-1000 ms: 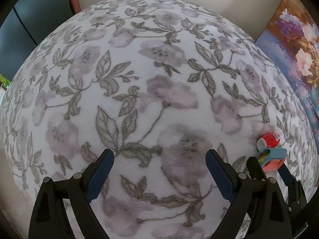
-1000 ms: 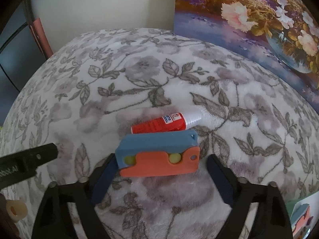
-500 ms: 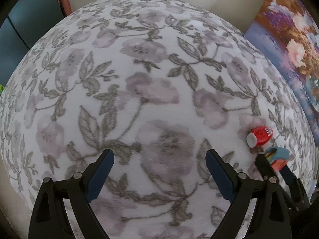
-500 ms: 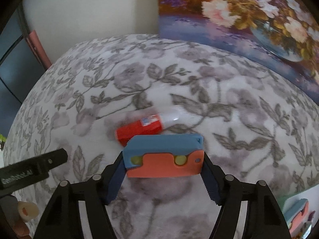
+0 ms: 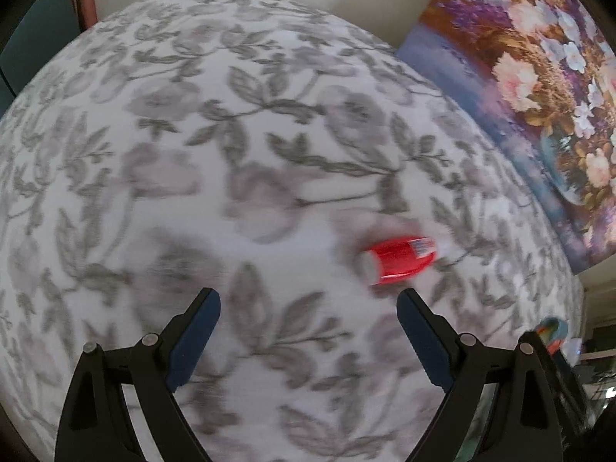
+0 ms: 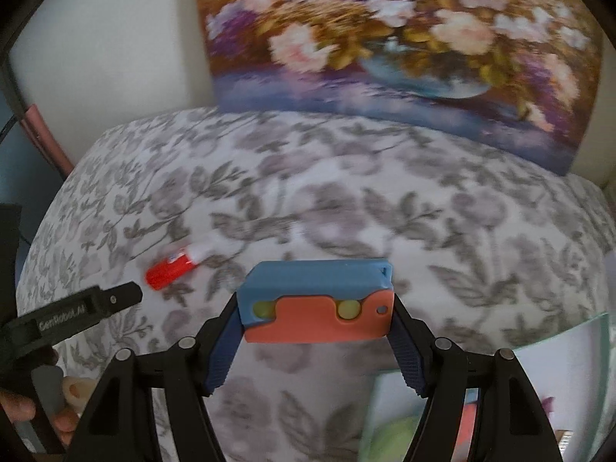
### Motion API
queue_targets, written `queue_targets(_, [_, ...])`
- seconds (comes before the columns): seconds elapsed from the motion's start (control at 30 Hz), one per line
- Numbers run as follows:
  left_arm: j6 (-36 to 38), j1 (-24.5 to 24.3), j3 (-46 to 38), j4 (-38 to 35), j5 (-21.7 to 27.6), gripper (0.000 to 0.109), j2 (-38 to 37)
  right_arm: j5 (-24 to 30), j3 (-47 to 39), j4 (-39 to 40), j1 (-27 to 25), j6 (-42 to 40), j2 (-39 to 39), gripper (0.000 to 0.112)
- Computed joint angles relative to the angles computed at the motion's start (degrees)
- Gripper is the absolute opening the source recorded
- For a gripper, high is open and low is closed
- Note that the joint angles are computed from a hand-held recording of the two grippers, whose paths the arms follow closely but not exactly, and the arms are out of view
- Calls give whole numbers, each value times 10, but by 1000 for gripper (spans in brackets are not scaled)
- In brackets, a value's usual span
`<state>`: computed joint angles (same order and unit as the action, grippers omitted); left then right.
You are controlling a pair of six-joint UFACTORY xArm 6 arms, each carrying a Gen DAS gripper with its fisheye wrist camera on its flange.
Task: Organize rigid objects
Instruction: 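Grasp the coral-and-blue toy with the right tool while the left tool grasps the red glue bottle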
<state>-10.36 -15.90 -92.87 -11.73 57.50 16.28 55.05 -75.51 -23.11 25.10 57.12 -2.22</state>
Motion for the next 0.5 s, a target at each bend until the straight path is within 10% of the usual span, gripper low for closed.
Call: queue_targets(0.5, [-108,-96,-239,97,30,93,185,30,107,-41,-43,-3,-126,73])
